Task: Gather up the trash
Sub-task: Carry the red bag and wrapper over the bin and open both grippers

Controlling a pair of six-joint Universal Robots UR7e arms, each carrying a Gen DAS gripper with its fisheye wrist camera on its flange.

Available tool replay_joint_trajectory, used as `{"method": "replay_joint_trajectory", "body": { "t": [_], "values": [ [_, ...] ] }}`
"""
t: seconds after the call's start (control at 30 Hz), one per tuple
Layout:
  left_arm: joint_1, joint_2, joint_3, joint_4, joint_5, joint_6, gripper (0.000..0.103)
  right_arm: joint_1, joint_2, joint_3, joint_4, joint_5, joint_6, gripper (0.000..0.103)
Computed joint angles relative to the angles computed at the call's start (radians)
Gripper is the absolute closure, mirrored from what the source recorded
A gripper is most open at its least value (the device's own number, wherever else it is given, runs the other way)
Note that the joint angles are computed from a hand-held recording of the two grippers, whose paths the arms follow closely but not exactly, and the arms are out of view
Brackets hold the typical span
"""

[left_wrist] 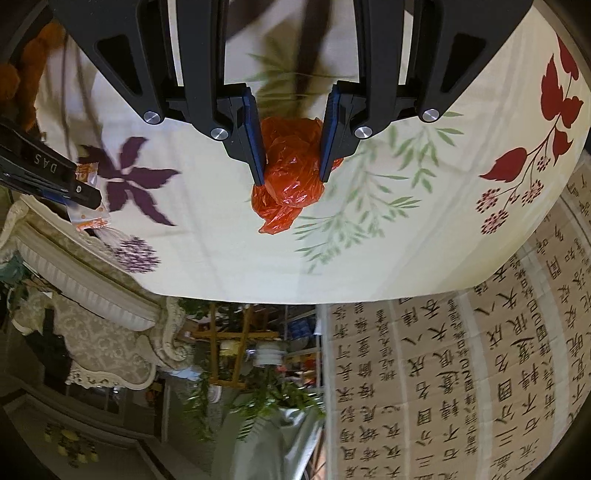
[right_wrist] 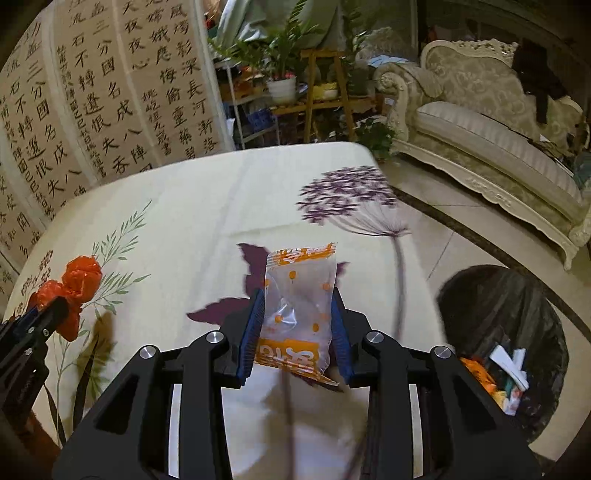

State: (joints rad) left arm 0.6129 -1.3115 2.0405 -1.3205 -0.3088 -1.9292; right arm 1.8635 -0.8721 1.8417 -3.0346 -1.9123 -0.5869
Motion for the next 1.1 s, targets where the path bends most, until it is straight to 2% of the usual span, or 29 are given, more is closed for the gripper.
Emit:
{"method": "replay_joint_trajectory", "body": {
  "t": [0.1, 0.2, 0.4, 0.6, 0.73, 0.87, 1.1],
  "values": [
    [-0.009, 0.033, 0.002, -0.123, 0.015, 0.103, 0.074, -0.023, -0.04, 0.029, -0.037, 0.002, -0.02, 0.069],
    [-0.013, 0.083, 0.001, -0.296, 0.025, 0.255, 0.074, -0.049, -0.076, 0.054, -0.071, -0.005, -0.034, 0.069],
    [-0.015, 0.216, -0.009, -0.746, 0.027, 0.645, 0.074, -0.117, -0.141, 0.069, -0.108, -0.017, -0.042, 0.069],
    [-0.009, 0.374, -0.068, -1.167, 0.001, 1.022, 0.074, -0.169, -0.171, 0.067, -0.146, -0.024, -0.05, 0.069],
    [0.005, 0.467, -0.13, -1.346, -0.037, 1.206, 0.074, -0.198, -0.176, 0.056, -0.162, -0.027, -0.043, 0.069],
    [0.017, 0.534, -0.186, -1.443, -0.054, 1.322, 0.074, -0.221, -0.177, 0.043, -0.169, -0.029, -0.034, 0.069],
    [0.038, 0.604, -0.264, -1.49, -0.07, 1.405, 0.073, -0.25, -0.166, 0.014, -0.177, -0.034, -0.027, 0.069]
  ]
}}
